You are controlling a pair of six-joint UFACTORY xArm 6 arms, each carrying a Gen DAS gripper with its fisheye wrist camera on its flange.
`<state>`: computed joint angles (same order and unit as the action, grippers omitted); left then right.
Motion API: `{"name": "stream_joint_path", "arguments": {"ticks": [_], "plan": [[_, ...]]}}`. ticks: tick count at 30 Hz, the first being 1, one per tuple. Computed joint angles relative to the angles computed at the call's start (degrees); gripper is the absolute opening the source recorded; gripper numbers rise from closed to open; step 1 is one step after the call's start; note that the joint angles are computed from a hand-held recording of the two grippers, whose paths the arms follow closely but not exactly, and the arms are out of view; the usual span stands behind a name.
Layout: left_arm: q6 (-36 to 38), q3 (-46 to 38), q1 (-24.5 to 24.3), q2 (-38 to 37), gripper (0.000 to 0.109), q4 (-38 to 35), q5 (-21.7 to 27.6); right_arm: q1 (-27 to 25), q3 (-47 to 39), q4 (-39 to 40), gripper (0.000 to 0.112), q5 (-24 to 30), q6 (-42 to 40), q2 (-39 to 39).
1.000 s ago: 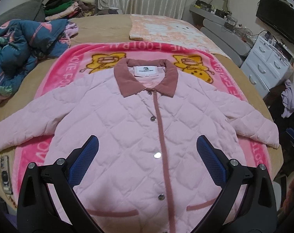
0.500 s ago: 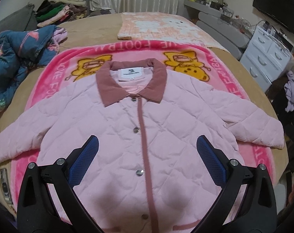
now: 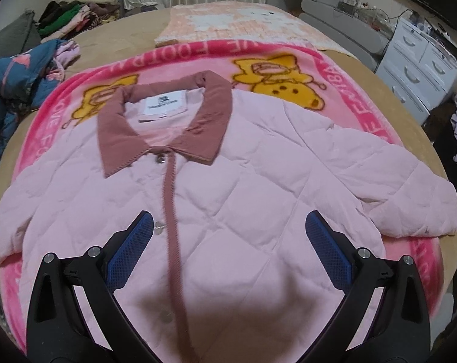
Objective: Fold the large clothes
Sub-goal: 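Grasp the sleeve cuff nearest the right tool with the right gripper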
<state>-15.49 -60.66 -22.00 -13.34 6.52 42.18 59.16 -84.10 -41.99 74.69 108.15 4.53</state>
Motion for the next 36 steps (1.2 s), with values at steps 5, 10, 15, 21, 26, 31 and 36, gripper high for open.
{"name": "stream_joint_path", "arguments": {"ticks": [5, 10, 15, 21, 26, 31, 36], "plan": [[-0.7, -1.3, -1.1, 3.2, 0.094, 0.6, -1.7, -1.6, 8.7, 1.0, 0.099, -1.1, 5.7, -5.2], [-1.0, -3.3, -2.6, 6.8, 0.094, 1.2, -2.0, -2.2, 15.0, 2.1, 0.099, -1.3, 10.7, -9.0], [-3.8, -5.4, -3.9, 9.8, 0.094, 2.7, -1.8, -2.8, 22.8, 3.0, 0.099, -4.6, 19.0, -13.9], [-5.3, -7.2, -4.8, 12.3, 0.094, 4.7, -1.6, -4.7, 32.0, 3.5, 0.099, -11.0, 28.8, -19.4], [-4.8, -9.1, -5.1, 13.8, 0.094, 5.1, 0.5, -6.9, 38.4, 2.6, 0.099, -16.3, 35.6, -22.2], [-4.0, -11.8, -5.4, 15.4, 0.094, 4.8, 2.6, -9.2, 41.5, 0.1, 0.099, -18.3, 38.5, -24.2], [-3.5, -14.4, -5.2, 15.8, 0.094, 4.0, 5.0, -11.6, 46.3, -6.0, 0.076, -21.1, 44.2, -28.3]]}}
